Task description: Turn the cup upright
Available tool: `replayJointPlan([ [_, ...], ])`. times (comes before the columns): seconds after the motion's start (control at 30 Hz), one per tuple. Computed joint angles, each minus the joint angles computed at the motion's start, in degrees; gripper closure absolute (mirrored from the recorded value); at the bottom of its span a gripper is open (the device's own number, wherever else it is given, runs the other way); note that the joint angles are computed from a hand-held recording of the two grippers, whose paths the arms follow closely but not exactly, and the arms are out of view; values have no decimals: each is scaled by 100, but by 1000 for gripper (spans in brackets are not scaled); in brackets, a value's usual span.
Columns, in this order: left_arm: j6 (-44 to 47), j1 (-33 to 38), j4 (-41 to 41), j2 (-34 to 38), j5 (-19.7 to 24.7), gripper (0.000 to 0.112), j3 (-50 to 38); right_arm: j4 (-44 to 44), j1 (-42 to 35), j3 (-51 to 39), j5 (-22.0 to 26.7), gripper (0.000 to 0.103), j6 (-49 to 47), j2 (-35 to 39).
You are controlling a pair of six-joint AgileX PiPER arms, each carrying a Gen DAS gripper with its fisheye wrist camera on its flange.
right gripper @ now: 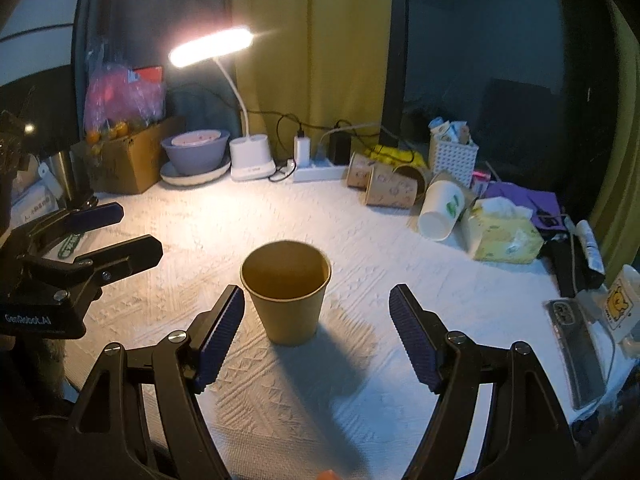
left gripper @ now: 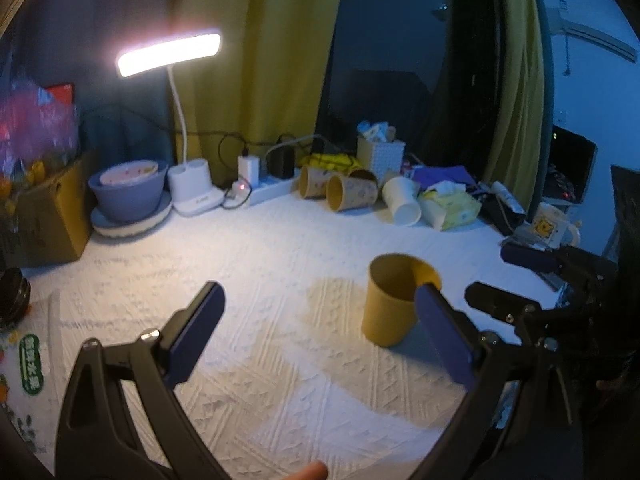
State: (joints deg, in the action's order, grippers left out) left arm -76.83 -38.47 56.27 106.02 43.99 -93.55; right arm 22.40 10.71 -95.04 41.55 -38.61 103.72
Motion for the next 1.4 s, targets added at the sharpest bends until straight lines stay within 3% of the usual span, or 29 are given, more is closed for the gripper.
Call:
replayJointPlan([
  [0.7,-444,-666,1423,-212,727,15,-211,381,-186,102,-170,25,-281,-683],
  [1.4,-1086,-1225,2612,-645,1195,15,165,458,-165,110,-276,25,-370,-1145],
])
